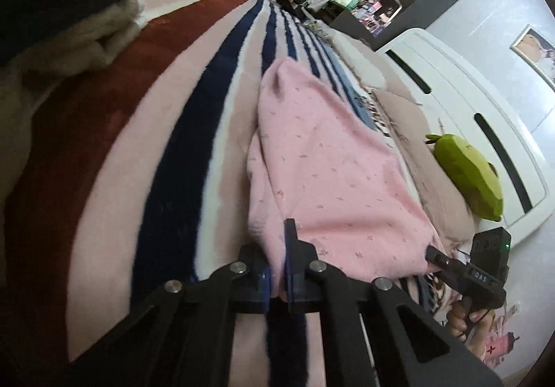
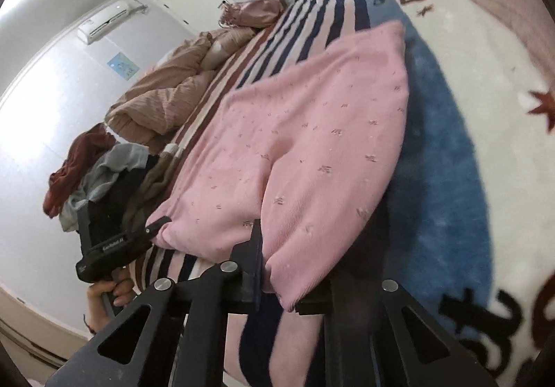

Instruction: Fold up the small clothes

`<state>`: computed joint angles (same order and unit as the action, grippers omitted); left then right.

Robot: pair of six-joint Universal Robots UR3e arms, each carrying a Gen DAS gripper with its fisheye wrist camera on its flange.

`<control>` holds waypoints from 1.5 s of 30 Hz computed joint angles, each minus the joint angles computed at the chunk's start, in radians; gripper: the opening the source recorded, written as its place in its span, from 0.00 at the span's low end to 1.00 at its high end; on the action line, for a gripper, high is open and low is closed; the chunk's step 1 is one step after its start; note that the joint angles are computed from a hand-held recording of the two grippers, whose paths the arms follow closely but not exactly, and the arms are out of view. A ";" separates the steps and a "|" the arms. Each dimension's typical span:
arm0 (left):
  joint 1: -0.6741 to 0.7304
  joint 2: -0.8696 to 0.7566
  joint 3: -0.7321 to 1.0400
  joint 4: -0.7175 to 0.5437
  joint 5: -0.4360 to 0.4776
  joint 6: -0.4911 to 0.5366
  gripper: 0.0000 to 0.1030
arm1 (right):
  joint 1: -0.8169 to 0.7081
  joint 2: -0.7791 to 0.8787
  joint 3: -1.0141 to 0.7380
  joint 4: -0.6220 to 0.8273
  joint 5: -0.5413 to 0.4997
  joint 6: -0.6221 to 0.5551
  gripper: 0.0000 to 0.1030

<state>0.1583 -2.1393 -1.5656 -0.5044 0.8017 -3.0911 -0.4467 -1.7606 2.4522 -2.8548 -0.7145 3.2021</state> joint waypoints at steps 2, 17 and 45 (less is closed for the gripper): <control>0.020 0.043 -0.050 -0.004 -0.035 0.029 0.04 | -0.057 -0.116 0.019 0.147 0.017 -0.087 0.04; 0.030 0.128 -0.169 -0.157 -0.185 0.124 0.60 | -0.100 -0.414 0.013 0.314 -0.150 -0.145 0.27; -0.357 -0.229 0.546 -0.003 0.141 -0.074 0.13 | 0.243 0.171 -0.139 -0.209 -0.197 0.099 0.09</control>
<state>-0.1985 -2.3686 -1.0195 -0.5077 0.9430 -3.1656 -0.2035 -1.5894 2.3130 -3.0639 -0.9116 3.3012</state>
